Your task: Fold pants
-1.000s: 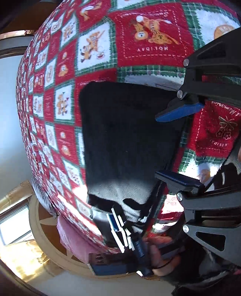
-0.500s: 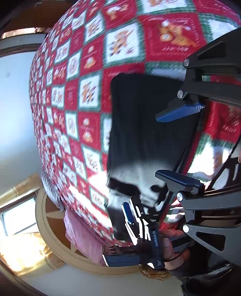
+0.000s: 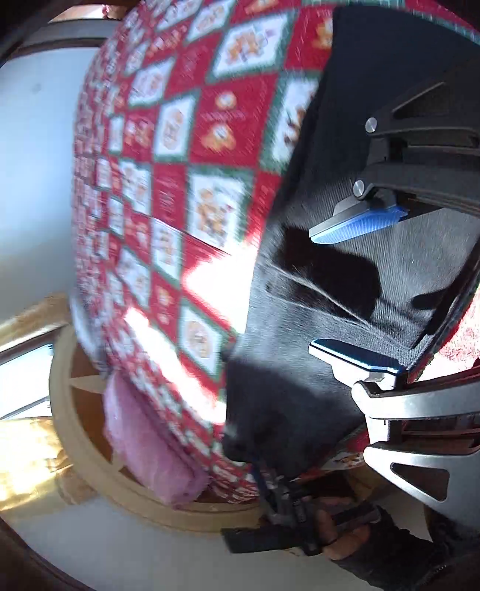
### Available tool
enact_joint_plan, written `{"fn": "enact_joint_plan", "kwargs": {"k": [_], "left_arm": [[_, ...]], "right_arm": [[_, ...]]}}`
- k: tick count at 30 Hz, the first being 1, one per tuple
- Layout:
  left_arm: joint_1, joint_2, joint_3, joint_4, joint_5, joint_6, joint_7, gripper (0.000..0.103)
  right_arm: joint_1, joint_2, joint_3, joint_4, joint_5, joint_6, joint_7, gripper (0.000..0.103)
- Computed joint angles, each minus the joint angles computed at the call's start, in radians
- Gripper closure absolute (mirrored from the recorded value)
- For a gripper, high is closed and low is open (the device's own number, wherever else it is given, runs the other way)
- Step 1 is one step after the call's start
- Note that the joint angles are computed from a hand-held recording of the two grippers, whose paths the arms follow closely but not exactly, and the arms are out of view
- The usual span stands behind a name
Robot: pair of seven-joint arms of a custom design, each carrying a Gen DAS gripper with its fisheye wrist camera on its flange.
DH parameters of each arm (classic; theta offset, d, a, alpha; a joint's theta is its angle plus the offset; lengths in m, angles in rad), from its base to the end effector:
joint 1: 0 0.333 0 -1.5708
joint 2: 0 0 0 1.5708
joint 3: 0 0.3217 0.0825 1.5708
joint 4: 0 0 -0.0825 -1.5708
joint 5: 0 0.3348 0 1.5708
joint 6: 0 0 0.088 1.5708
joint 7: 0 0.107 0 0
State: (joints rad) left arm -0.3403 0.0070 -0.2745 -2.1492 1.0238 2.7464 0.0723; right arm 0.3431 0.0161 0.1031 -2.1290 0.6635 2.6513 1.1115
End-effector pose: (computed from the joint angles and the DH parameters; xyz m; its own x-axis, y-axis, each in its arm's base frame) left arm 0.4145 -0.3342 0.4822 -0.0253 -0.9902 0.1372 -0.6861 -0.0826 -0.7228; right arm 0.4938 0.2173 0.4850 0.4470 -0.8354 -0.3198 -0.8186 -0.2379 -0.5228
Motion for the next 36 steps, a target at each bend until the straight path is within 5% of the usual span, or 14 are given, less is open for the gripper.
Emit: {"fn": "enact_joint_plan", "kwargs": {"k": [2, 4, 12, 17, 21, 24, 27, 33, 36], "left_arm": [[0.018, -0.025, 0.015, -0.036, 0.062, 0.010, -0.092, 0.009], [0.035, -0.032, 0.021, -0.055, 0.089, 0.041, -0.139, 0.009], [0.080, 0.009, 0.042, -0.060, 0.251, 0.202, -0.296, 0.010], [0.089, 0.022, 0.060, -0.056, 0.324, 0.252, -0.375, 0.021], [0.106, 0.007, 0.069, -0.062, 0.351, 0.282, -0.390, 0.040], [0.122, 0.027, 0.077, -0.052, 0.388, 0.319, -0.417, 0.042], [0.118, 0.037, 0.076, -0.036, 0.480, 0.310, -0.497, 0.042], [0.112, 0.034, 0.067, -0.034, 0.416, 0.280, -0.379, 0.050], [0.119, 0.044, 0.079, -0.015, 0.566, 0.316, -0.550, 0.050]], "right_arm": [[0.019, -0.002, 0.014, -0.036, -0.049, 0.105, 0.001, 0.047], [0.023, -0.016, 0.014, -0.050, -0.066, 0.116, 0.024, 0.047], [0.029, -0.142, -0.006, -0.150, 0.192, 0.183, -0.128, 0.047], [0.037, -0.165, -0.008, -0.187, 0.228, 0.200, -0.146, 0.047], [0.039, -0.150, -0.003, -0.191, 0.223, 0.205, -0.133, 0.047], [0.044, -0.150, -0.001, -0.196, 0.232, 0.217, -0.138, 0.047], [0.045, -0.151, 0.001, -0.198, 0.226, 0.221, -0.130, 0.047], [0.047, -0.148, 0.002, -0.202, 0.222, 0.231, -0.115, 0.047], [0.043, -0.146, 0.003, -0.206, 0.206, 0.234, -0.098, 0.047]]}}
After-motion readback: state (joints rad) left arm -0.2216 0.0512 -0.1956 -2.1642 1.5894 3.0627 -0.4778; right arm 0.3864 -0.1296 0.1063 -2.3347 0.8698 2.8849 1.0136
